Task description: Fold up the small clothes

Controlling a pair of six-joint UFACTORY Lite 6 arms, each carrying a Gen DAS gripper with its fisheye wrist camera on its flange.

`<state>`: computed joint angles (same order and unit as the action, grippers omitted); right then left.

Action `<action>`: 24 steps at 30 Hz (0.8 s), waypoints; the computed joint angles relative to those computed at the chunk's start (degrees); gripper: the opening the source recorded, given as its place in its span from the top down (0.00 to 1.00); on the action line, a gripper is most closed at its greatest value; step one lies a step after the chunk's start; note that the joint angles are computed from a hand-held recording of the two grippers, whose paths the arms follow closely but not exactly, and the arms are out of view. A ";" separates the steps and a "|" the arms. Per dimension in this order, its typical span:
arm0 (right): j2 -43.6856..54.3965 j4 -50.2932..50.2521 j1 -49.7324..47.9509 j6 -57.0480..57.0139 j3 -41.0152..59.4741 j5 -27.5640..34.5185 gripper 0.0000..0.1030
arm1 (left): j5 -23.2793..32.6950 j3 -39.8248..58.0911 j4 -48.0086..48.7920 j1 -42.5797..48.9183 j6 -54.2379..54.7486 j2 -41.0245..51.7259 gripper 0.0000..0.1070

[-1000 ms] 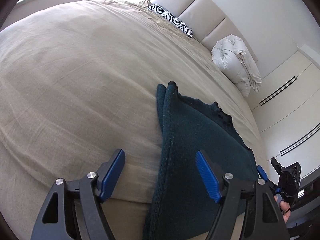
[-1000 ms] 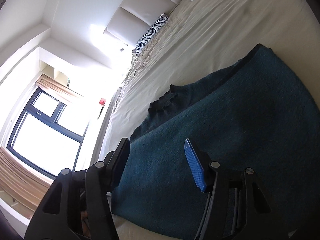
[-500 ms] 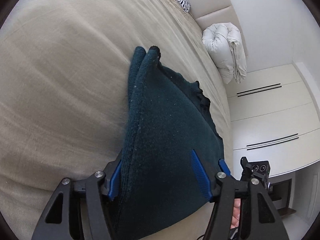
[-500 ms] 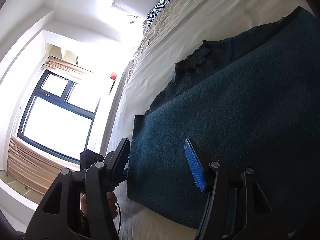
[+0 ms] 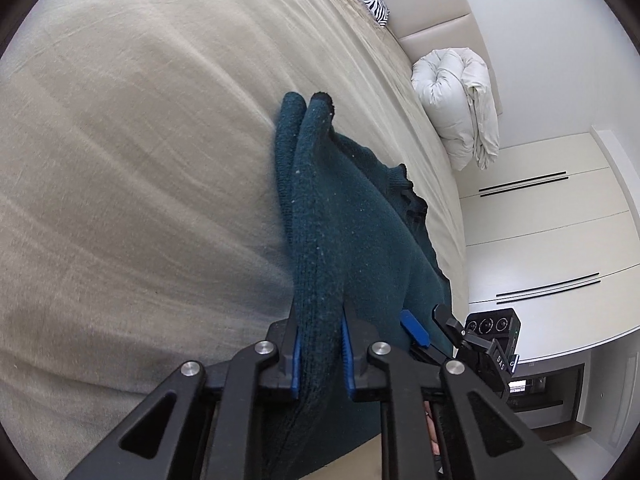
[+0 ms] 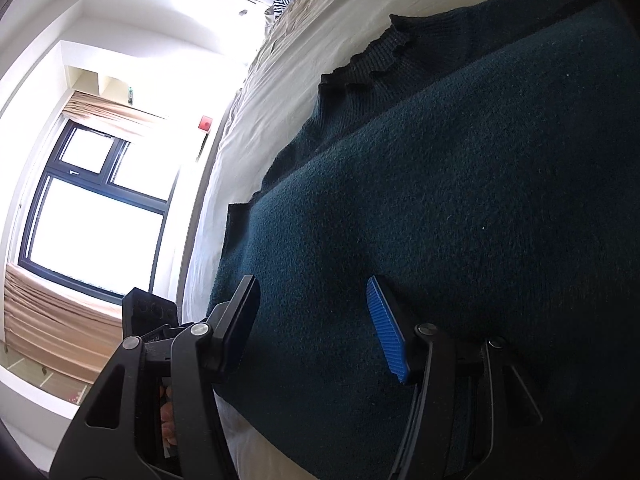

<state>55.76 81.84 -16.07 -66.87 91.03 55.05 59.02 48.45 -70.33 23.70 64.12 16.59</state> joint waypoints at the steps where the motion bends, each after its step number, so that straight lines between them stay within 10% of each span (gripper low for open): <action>1: 0.30 0.65 -0.13 -0.99 -0.09 0.34 0.47 | -0.14 -0.14 0.03 -0.37 -0.75 -1.02 0.85; 13: 7.19 1.89 -12.85 4.38 7.10 18.20 0.41 | -8.02 5.81 1.30 -24.51 -20.73 -17.94 0.86; 24: 27.44 -5.45 -26.95 24.00 40.56 30.84 0.35 | -26.92 28.55 -6.75 -59.49 -24.33 8.91 0.84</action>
